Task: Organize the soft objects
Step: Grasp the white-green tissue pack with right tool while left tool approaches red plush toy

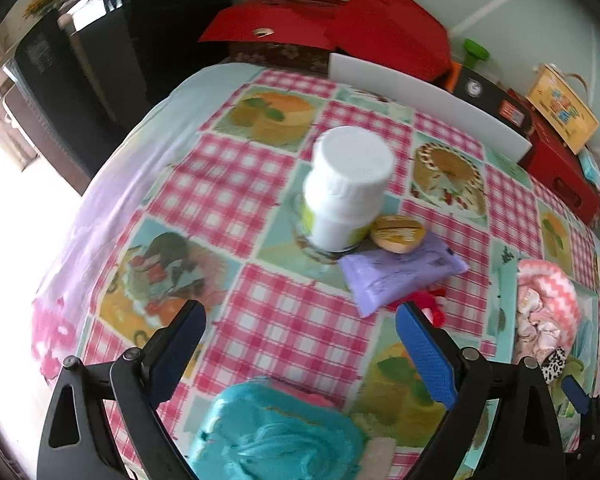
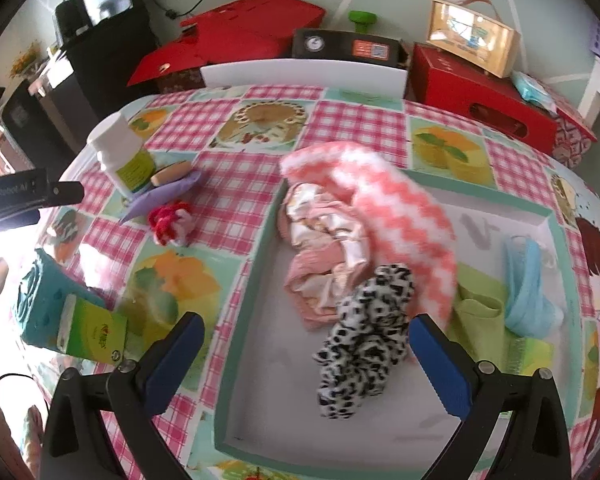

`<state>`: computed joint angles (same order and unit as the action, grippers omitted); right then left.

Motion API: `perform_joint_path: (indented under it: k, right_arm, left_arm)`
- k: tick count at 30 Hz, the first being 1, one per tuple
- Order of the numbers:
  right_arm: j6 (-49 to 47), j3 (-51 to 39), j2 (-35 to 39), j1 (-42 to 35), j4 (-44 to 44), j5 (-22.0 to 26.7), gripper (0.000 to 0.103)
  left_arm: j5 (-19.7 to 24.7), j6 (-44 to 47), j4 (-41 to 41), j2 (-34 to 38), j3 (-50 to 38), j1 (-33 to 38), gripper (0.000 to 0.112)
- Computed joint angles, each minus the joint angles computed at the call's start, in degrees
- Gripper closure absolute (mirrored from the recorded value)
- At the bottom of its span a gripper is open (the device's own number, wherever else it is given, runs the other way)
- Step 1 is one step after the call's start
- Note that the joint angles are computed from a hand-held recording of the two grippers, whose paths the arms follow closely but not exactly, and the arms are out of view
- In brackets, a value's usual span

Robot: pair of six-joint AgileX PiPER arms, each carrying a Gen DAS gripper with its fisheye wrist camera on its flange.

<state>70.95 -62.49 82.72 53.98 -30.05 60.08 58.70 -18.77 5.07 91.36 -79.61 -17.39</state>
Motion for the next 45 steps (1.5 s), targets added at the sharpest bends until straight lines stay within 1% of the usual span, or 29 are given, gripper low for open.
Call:
perform_joint_path:
  k: [7,12,14,21,27,33,36,39,42,45]
  right_arm:
    - [-4.07,-5.80,5.20,3.48,0.91,-1.01,0.000]
    - [-9.96,-9.58,9.30,5.65,3.82,-4.88,0.000]
    - [-12.14,-10.41,10.68,6.26,5.18,-6.40,0.000]
    - [-17.37,-12.98,15.08,7.22,8.74,-8.80,0.000]
    - [-18.51,-13.89,17.41,7.07,9.81,-9.48,0.000]
    - [-18.05,-12.75,18.27,5.72,9.91,-14.24,0.000]
    - [-18.01,-12.92,18.74,6.23,7.90,-16.51,0.005]
    - [-19.19,-13.90,19.69,7.32,5.49,-16.86,0.010]
    - [-20.82,-12.85,19.43,7.38,4.29,-19.39,0.014]
    - [-23.18,-12.15,19.33,7.04,3.91,-21.65,0.021]
  left_arm:
    - [-0.43,1.30,-1.98,-1.28,1.68,4.48,0.016]
    - [-0.82,2.76,-3.72,-1.94,2.51,6.93,0.016]
    - [-0.52,1.98,-2.35,-1.75,2.61,6.94,0.016]
    - [0.22,2.74,-2.75,0.43,2.97,8.76,0.016]
    - [-0.72,3.70,-4.08,0.73,3.93,9.49,0.016]
    - [-1.13,3.99,-4.61,0.83,4.18,9.46,0.016]
    - [-1.14,4.01,-4.79,0.91,4.06,9.52,0.016]
    - [-1.15,4.28,-5.06,0.77,4.12,9.66,0.016]
    - [-1.13,4.39,-5.28,0.67,4.11,9.74,0.016]
    - [-1.17,4.54,-5.55,0.68,4.09,9.74,0.016]
